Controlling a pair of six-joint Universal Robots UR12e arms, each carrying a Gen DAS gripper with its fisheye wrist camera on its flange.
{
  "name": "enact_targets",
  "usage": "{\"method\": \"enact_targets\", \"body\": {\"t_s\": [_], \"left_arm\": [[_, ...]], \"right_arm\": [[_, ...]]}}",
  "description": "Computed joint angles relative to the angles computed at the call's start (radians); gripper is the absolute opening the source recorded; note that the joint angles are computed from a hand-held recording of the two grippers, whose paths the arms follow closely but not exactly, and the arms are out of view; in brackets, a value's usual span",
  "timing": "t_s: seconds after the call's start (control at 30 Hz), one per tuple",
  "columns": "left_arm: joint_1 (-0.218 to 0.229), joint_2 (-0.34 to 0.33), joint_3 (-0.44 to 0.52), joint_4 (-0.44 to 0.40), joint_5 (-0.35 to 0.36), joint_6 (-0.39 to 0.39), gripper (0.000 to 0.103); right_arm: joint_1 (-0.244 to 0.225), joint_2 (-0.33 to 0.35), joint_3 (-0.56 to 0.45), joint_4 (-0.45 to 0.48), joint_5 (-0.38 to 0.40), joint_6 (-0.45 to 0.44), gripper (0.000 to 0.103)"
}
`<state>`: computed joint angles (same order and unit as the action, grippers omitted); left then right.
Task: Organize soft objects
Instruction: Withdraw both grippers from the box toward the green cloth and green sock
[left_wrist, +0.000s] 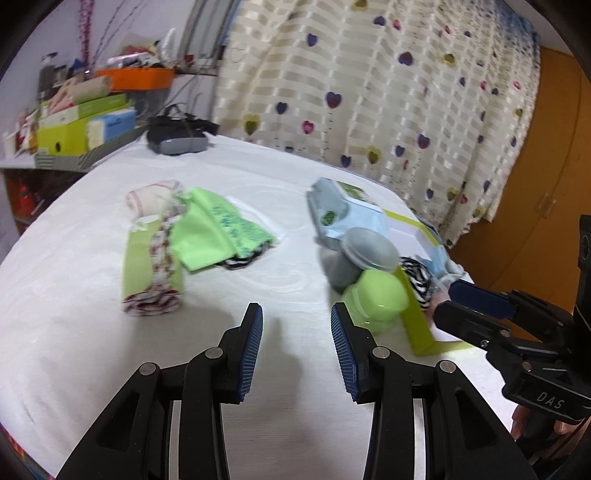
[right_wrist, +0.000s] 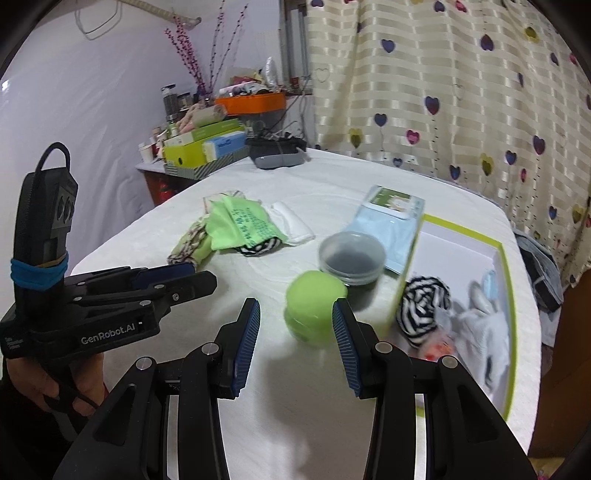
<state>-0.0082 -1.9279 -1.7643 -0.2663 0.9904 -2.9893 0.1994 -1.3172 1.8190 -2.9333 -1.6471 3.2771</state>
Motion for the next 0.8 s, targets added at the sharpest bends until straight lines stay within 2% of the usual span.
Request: {"method": "enact_targets", "body": {"t_s": [0.3,0.43,0.8], "left_arm": [[0.031,-0.02,0.016,0.018,0.033,-0.066,0.038],[0.046,-0.03,0.022,0.031,0.042,-0.102,0.048],[0.075,-0.066,0.056,0.026,0.079,-0.154,0.048]], "right_arm": [[0.013,0.046,-0.069,0.037,0.04,-0.057,0.042],[0.016,0.074,-0.108,0.053,0.069,-0.083,0.042],[0.019,0.172,-0.241,0.14,0.124,-0.098,0.042]]}}
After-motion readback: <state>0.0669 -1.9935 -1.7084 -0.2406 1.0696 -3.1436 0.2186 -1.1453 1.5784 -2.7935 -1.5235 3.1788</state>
